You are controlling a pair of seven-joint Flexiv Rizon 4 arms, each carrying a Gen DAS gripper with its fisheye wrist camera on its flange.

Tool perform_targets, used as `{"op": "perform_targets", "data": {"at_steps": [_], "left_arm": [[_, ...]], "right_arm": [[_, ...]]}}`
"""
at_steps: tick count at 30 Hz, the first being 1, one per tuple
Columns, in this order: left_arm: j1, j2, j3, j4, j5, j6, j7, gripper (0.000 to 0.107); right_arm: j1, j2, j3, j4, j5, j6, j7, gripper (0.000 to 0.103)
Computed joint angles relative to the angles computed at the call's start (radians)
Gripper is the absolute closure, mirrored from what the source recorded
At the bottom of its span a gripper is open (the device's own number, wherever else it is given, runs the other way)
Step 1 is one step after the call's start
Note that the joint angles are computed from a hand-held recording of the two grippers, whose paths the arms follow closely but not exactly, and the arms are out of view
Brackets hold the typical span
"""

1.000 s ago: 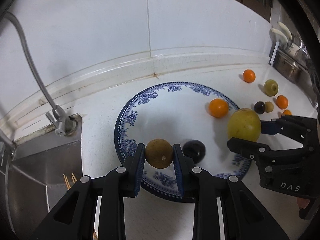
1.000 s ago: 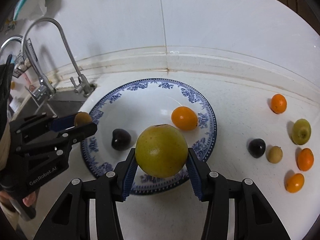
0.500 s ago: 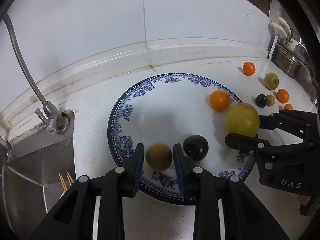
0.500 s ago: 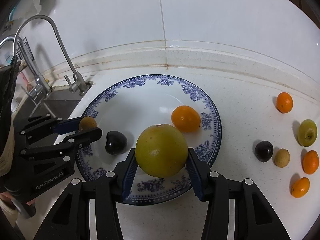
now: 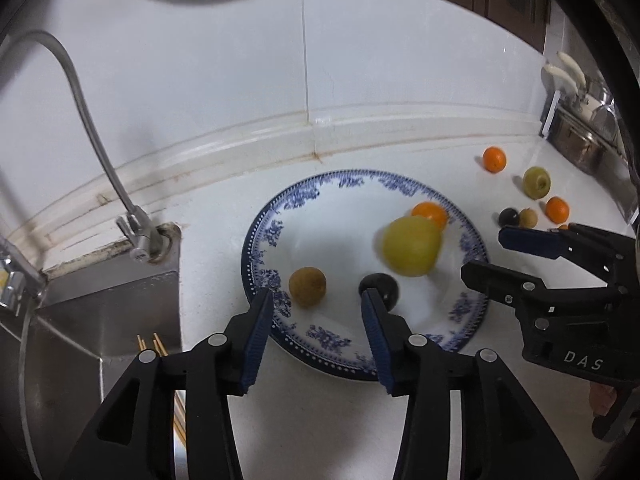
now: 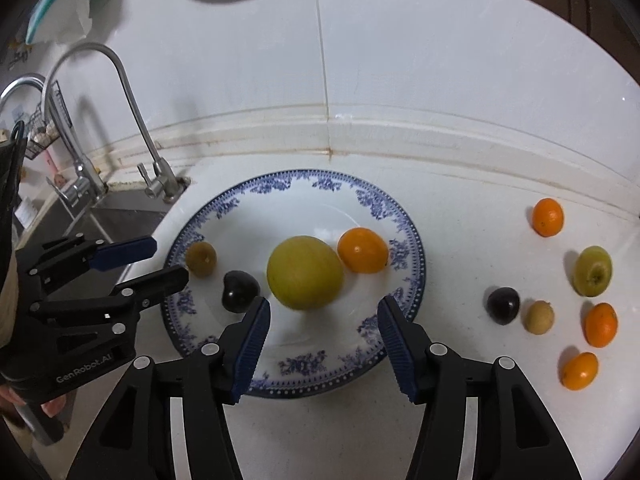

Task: Organize fruits
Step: 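Lift both open tools away from the plate toward the remaining fruits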

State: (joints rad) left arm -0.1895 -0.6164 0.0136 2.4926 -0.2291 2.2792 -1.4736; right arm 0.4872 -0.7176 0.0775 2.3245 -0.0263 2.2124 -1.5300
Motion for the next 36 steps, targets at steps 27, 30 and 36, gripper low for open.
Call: {"op": "perform_targets", "data": {"at_steps": [27, 30, 36], "left_arm": [[-0.128, 0.065, -0.065, -0.041, 0.03, 0.051, 0.021, 0.042], [-0.125, 0.051, -0.075, -0.077, 0.052, 0.036, 0.041, 0.041], [-0.107, 0.016, -0.101, -0.155, 0.107, -0.011, 0.072, 0.041]], "right_arm": [[-0.031, 0.127, -0.018, 0.217, 0.258, 0.28, -0.038, 0.034], [-0.04, 0.127, -0.028, 0.217, 0.28, 0.283, -0.032, 0.034], [-0.048, 0.124, -0.054, 0.208, 0.321, 0.275, -0.031, 0.034]]}}
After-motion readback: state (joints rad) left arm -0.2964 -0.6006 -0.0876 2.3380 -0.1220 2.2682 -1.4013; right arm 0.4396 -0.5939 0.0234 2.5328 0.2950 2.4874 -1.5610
